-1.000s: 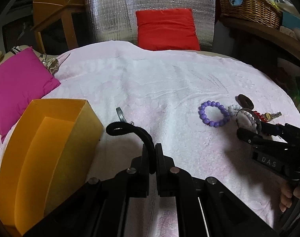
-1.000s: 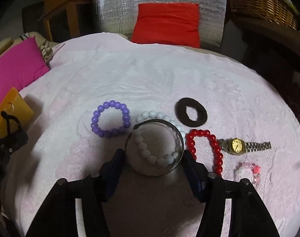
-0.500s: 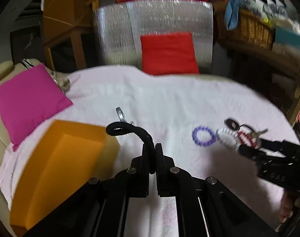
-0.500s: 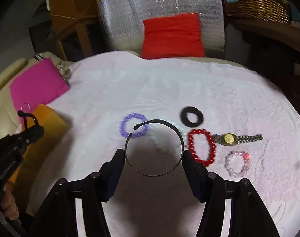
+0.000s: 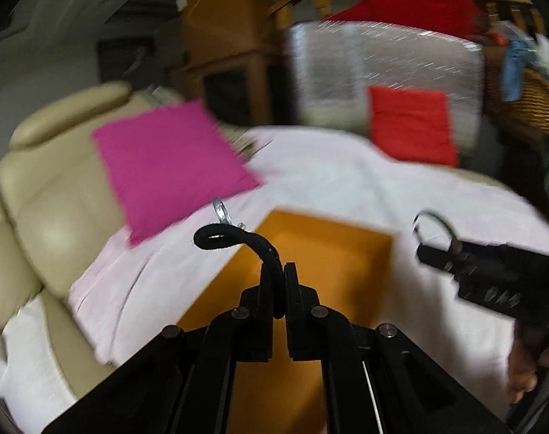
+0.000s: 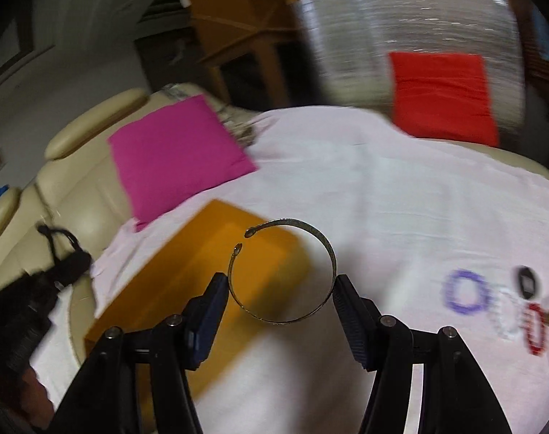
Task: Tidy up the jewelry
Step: 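Carry hair tie and bangle over the orange box and open both tools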
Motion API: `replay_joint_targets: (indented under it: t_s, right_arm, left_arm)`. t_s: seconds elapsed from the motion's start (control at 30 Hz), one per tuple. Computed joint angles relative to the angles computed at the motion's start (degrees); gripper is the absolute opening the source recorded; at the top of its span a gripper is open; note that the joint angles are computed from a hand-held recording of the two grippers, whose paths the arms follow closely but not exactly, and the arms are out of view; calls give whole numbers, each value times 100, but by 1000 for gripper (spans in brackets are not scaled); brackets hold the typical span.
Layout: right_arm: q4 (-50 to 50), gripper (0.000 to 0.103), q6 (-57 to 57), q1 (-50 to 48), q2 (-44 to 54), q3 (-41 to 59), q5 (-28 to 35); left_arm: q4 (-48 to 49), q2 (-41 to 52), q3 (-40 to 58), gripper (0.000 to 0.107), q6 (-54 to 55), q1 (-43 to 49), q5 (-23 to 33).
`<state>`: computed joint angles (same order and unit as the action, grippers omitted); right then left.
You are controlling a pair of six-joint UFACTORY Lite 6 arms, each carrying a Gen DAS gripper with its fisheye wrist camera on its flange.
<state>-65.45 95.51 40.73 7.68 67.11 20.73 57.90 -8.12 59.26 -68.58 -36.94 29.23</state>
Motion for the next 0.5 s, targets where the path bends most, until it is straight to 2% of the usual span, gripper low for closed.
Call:
replay_joint_targets:
  t_s: [0.13, 0.27, 0.3, 0.33, 0.4, 0.43, 0.5]
  right_arm:
    - [1518, 63, -1639, 199, 1565, 1816, 48]
    - [2957, 64, -3104, 350, 2870, 3470, 447]
    - [3185, 64, -3334, 369, 3096, 3765, 583]
    - [3424, 64, -3560, 387, 3334, 4059, 716]
    - [3816, 65, -3949, 412, 3736, 4615, 1035]
    - [3892, 67, -4043, 428, 3950, 4920, 1249]
    - [3848, 67, -3970, 459, 3986, 4987, 1392]
  left_arm:
    - [-451, 136, -428, 6, 444, 826, -366]
    - [-822, 290, -701, 9, 858, 1329, -660]
    - [-906, 286, -775, 19, 952, 1391, -706]
    - [-923, 270, -846, 36, 961, 1427, -725]
    - [-782, 233, -926, 56, 795, 1488, -779]
    - [-646, 201, -967, 60, 646, 1510, -783]
    - [-729, 70, -1074, 60, 791, 1647, -870]
